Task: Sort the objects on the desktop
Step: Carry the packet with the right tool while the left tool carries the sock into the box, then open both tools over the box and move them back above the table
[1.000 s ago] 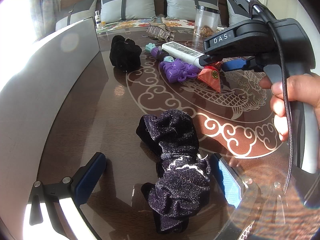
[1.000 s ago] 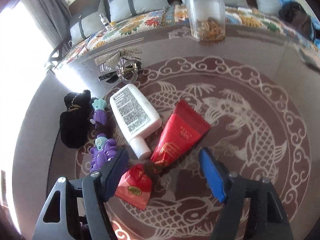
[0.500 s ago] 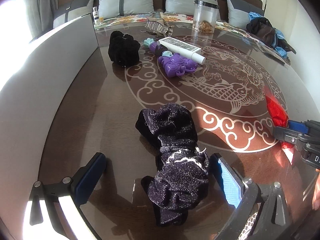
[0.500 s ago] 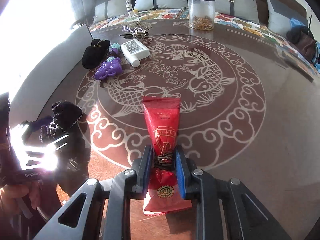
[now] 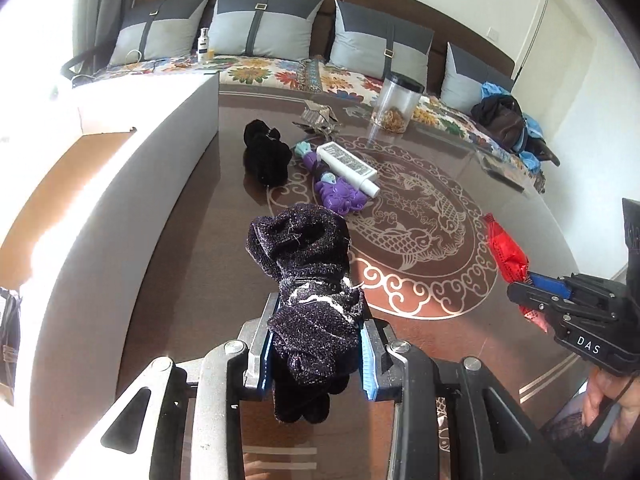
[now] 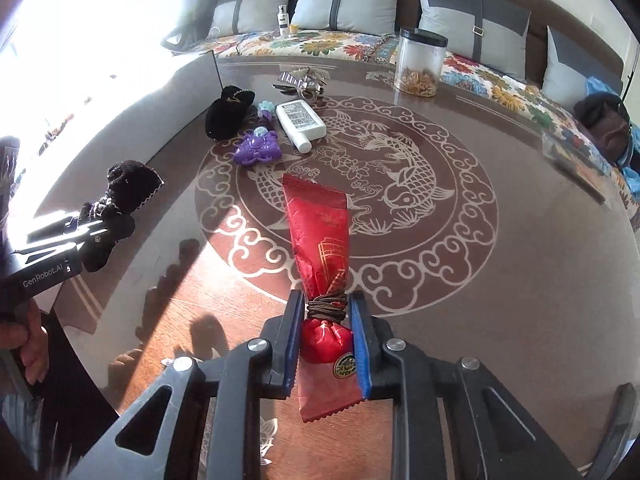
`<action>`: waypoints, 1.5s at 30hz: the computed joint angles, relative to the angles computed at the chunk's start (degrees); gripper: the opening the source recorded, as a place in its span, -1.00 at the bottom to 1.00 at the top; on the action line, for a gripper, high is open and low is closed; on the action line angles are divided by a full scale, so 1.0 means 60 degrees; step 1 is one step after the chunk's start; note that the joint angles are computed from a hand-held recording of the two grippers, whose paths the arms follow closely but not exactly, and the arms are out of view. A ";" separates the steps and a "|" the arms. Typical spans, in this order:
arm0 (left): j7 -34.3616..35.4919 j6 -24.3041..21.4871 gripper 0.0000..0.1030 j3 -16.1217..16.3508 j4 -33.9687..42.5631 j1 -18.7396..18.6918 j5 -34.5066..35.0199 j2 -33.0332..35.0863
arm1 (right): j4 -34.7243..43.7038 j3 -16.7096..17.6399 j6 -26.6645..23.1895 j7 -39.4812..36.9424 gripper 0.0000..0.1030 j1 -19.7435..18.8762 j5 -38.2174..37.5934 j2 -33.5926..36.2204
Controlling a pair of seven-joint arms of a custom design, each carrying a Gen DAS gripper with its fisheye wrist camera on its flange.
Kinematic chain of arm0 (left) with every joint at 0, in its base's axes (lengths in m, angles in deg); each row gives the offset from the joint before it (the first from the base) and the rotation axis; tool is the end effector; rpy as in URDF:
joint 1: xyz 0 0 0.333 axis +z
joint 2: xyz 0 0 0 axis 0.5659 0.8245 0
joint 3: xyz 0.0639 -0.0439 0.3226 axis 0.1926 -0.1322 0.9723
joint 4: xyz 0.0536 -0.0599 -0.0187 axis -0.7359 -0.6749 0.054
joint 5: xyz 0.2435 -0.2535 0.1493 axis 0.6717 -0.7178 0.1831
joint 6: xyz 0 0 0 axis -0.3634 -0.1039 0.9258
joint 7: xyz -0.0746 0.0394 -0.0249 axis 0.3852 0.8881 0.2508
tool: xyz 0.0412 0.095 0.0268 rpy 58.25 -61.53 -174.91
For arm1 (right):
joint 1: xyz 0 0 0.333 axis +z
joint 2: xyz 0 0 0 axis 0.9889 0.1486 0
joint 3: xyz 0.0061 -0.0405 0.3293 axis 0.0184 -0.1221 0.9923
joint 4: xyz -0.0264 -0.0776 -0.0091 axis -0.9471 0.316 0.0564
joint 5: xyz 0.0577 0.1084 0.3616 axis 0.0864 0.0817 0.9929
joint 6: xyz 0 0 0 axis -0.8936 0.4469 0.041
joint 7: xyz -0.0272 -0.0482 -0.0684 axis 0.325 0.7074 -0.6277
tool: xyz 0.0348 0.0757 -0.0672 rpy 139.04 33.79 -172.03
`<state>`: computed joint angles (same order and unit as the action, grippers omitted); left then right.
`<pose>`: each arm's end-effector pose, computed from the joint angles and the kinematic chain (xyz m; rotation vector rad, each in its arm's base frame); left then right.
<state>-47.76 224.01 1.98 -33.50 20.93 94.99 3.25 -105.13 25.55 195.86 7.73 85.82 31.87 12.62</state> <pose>0.6146 -0.2846 0.5026 -2.0618 1.6878 -0.8540 0.6906 0.0380 0.4935 -2.2724 1.3222 -0.3444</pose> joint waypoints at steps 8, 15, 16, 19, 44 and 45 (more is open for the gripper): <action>-0.0426 -0.0112 -0.36 0.0644 -0.2329 0.1148 0.0406 -0.2876 | 0.1223 0.0952 -0.0977 -0.0170 -0.54 0.0713 0.1263 -0.0344; 0.0200 -0.1214 -0.36 0.1181 -0.3623 0.2264 -0.0005 -0.3818 | 0.2673 0.1794 -0.2017 0.0269 -0.54 0.2009 0.2382 0.0427; 0.0344 -0.1344 -0.36 0.1225 -0.3724 0.2358 -0.0106 -0.3837 | 0.2867 0.1848 -0.2160 0.0413 -0.54 0.2215 0.2363 0.0625; 0.0782 -0.1555 -0.34 0.1340 -0.4143 0.2553 -0.0527 -0.3918 | 0.3409 0.1833 -0.2679 0.1054 -0.54 0.2874 0.1836 0.1311; -0.0836 0.0328 0.79 -0.0185 -0.2864 0.0903 0.1367 -0.3234 | -0.2605 -0.0348 0.3836 -0.0339 1.00 0.1413 0.0541 -0.0588; -0.0581 0.0372 0.83 -0.0247 -0.2555 0.0721 0.1139 -0.2865 | -0.2668 -0.0415 0.3861 -0.0176 1.00 0.1122 0.0542 -0.0531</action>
